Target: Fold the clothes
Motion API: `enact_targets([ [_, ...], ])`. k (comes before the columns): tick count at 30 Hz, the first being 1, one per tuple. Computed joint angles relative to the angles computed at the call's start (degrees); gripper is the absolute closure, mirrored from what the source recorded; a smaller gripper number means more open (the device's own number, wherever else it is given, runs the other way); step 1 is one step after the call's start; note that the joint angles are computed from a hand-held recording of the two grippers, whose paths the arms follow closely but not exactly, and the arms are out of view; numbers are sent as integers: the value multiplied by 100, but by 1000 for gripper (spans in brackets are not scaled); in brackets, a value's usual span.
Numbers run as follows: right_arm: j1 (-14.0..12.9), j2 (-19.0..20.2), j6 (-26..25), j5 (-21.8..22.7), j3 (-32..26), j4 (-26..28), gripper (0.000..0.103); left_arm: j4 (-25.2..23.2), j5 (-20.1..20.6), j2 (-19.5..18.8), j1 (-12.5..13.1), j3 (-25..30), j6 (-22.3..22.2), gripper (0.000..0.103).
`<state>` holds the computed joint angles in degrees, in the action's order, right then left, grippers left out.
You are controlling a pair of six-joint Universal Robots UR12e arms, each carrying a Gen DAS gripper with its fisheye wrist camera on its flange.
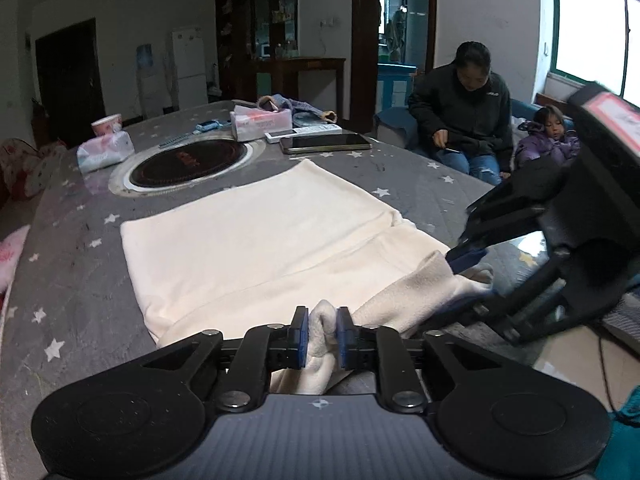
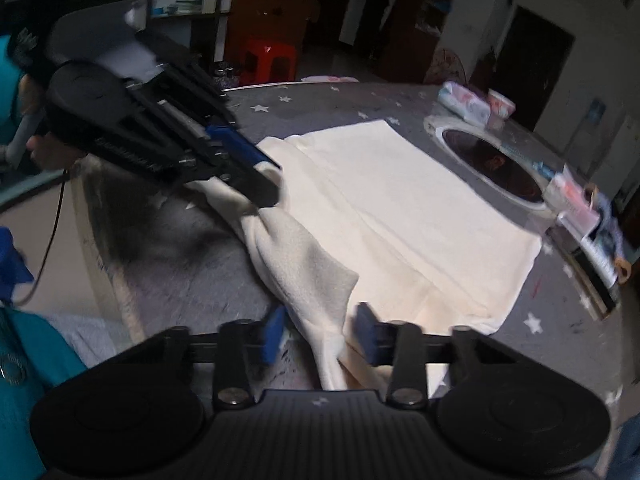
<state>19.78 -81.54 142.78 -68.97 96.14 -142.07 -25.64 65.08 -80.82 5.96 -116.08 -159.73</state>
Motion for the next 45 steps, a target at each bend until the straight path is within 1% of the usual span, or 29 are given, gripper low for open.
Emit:
enact_targets([
  [1,-37,24,103,115,-55,109,83,39,-2,47,19,-44,21,75],
  [2,-67,38,198,189,-85,157,84,82,36,99,28,-95,66,69],
  [3,-89,51,286,240,-122,217,86,125,85,152,35,-148,116,56],
  [4,-107,63,383,282,-150,238,87,172,146,200,38,-201,176,53],
  [6,-136,83,558,340,-192,246,88,188,237,247,27,-264,354,51],
  [7,-140,93,603,345,-204,233,88,192,279,268,20,-293,446,48],
  [11,-142,123,755,337,-247,175,89,233,470,318,-15,-389,795,46],
  [12,-140,129,790,330,-256,160,89,266,538,297,-33,-396,865,47],
  [13,-134,134,825,322,-260,136,89,300,605,277,-52,-402,935,50],
  [14,-128,138,861,315,-262,111,89,335,673,256,-70,-408,1005,57],
  [15,-131,131,882,323,-239,49,90,371,740,235,-88,-415,1075,71],
  [16,-135,121,902,334,-211,-20,91,379,776,219,-86,-414,1066,81],
  [17,-140,112,922,345,-183,-88,91,378,802,205,-78,-411,1033,84],
  [18,-144,102,941,355,-156,-157,92,380,776,216,-59,-415,982,91],
  [19,-148,93,962,366,-129,-226,92,385,733,235,-36,-422,926,94],
  [23,-194,16,1012,508,-13,-467,93,415,603,341,30,-467,750,97],
  [26,-246,-89,841,728,96,-610,94,412,554,476,45,-531,612,97],
  [30,-297,-329,652,983,295,-620,94,258,409,805,95,-660,463,97],
  [34,-355,-654,564,1232,521,-546,94,-33,249,1200,154,-758,498,97],
  [36,-366,-786,536,1301,575,-465,94,-57,236,1298,153,-759,552,97],
  [38,-358,-817,550,1288,541,-406,94,-18,315,1290,115,-711,606,97],
  [40,-350,-768,633,1251,443,-373,94,61,309,1179,120,-618,531,97],
  [42,-340,-666,765,1182,305,-386,94,181,346,1005,119,-488,434,97],
  [45,-352,-413,1049,1176,-8,-310,94,338,445,690,103,-241,341,97],
])
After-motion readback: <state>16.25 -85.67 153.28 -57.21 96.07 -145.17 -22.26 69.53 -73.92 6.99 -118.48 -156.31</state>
